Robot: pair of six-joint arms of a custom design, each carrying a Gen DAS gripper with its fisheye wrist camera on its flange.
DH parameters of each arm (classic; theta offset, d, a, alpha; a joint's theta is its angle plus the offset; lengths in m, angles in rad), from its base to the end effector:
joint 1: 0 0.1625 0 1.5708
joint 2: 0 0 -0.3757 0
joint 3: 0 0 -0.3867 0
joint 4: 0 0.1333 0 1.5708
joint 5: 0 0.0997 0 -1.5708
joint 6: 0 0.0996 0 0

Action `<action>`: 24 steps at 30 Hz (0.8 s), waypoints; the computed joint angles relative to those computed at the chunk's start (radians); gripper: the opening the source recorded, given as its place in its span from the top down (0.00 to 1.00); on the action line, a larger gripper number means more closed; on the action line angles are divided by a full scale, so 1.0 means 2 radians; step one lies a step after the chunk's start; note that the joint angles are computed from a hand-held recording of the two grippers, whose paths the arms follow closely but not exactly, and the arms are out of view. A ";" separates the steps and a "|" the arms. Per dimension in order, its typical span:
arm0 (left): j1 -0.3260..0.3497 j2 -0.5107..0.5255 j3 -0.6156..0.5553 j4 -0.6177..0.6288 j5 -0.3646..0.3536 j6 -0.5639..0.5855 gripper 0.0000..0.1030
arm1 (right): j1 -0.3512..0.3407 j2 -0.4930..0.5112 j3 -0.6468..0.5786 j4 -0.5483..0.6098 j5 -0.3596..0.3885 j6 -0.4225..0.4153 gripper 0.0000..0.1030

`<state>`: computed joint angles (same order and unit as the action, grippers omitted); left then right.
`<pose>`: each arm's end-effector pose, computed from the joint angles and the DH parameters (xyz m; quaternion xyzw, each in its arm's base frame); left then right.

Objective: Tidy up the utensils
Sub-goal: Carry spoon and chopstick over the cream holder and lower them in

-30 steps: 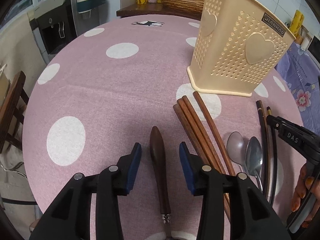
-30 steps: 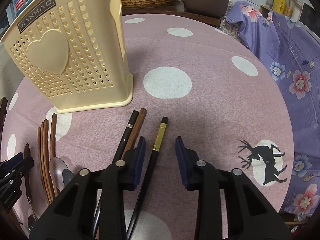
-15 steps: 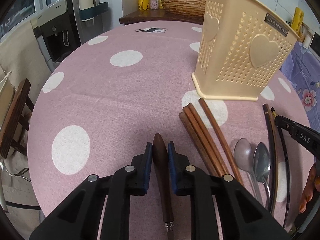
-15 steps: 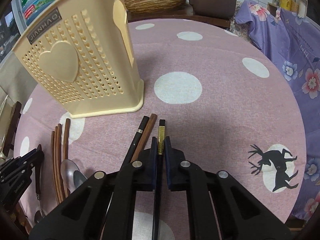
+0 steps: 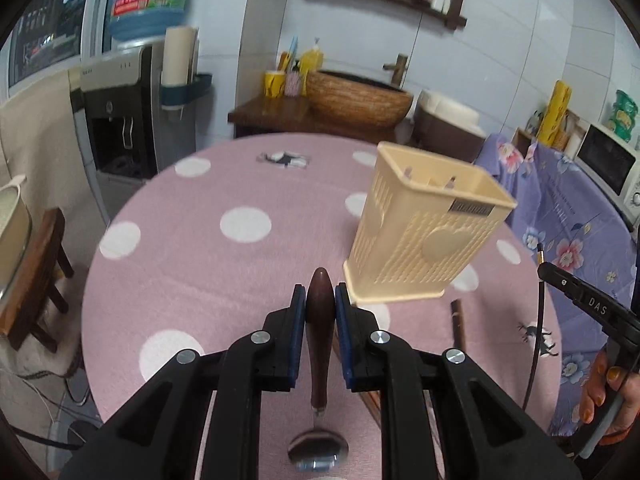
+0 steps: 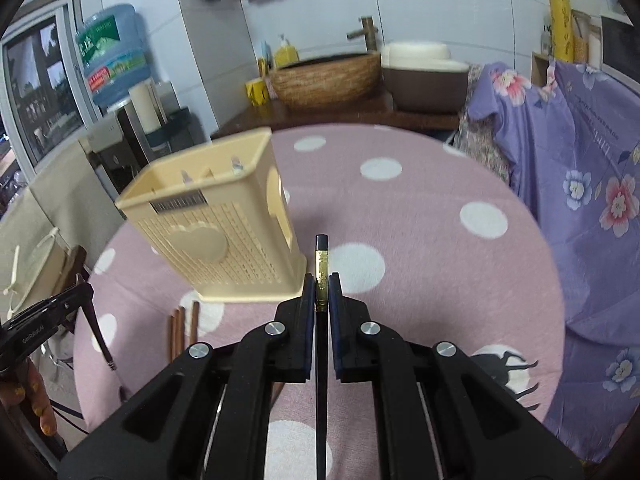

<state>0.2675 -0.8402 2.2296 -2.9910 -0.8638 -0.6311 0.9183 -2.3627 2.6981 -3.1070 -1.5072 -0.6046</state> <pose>-0.3551 -0.3026 -0.0107 0.3043 0.8873 -0.2932 0.1846 -0.0266 -0.2647 0.3562 -0.0018 -0.8249 0.4722 0.3108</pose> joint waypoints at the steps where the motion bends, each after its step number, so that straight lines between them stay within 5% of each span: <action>1: -0.004 -0.003 0.001 -0.001 0.004 0.003 0.85 | -0.005 -0.025 0.002 0.018 0.013 -0.003 0.92; 8: -0.010 -0.016 0.005 -0.012 0.018 0.016 0.85 | -0.015 -0.130 0.004 0.086 0.057 -0.013 0.93; 21: -0.017 -0.031 0.007 -0.016 0.027 0.023 0.85 | -0.045 -0.175 0.000 0.134 0.097 -0.022 0.93; 24: -0.017 -0.034 -0.002 -0.017 0.024 0.037 0.85 | -0.023 -0.164 -0.009 0.127 0.083 -0.018 0.93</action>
